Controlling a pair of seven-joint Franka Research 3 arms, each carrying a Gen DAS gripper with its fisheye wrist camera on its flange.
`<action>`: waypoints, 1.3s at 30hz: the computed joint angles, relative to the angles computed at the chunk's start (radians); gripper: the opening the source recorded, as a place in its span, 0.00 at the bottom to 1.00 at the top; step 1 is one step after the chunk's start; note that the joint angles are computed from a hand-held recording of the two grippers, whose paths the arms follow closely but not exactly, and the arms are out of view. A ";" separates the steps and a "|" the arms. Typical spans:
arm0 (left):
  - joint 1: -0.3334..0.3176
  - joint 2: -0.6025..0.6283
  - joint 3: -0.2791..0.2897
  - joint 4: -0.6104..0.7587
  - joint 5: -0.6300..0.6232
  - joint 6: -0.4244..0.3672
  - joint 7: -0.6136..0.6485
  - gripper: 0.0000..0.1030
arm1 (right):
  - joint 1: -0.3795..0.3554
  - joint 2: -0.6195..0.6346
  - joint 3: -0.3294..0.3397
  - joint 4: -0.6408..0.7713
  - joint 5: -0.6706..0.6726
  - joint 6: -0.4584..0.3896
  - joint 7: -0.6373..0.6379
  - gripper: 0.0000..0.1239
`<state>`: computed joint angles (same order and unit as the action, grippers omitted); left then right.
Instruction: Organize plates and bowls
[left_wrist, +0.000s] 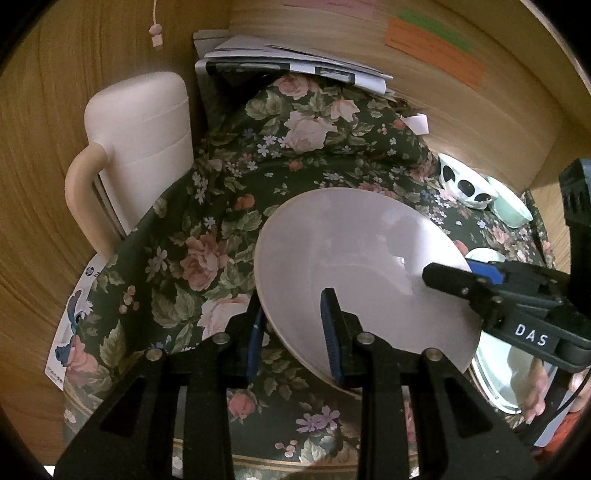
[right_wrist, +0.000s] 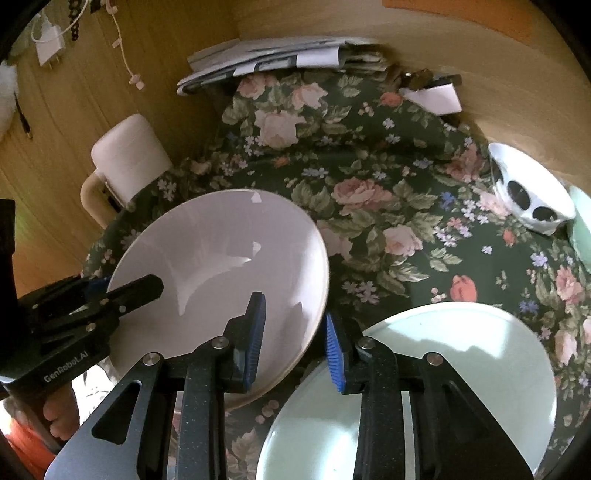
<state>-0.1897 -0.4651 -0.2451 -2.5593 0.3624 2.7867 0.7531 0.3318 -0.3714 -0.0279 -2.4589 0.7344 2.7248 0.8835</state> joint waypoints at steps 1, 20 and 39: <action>-0.002 -0.002 0.002 0.000 -0.002 -0.004 0.002 0.28 | 0.000 -0.005 0.000 -0.004 -0.001 0.003 -0.002 0.23; 0.039 -0.035 -0.068 0.111 0.118 -0.050 -0.074 0.68 | 0.011 -0.129 -0.071 -0.041 0.061 0.064 -0.083 0.38; -0.008 0.299 -0.100 0.477 0.315 -0.073 -0.139 0.68 | -0.118 -0.039 -0.155 0.070 0.043 0.119 -0.101 0.39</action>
<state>-0.1978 -0.1662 -0.3449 -2.0826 0.6778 2.7138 0.6138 0.2143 -0.4102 -0.1830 -2.3894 0.7779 2.8438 0.7824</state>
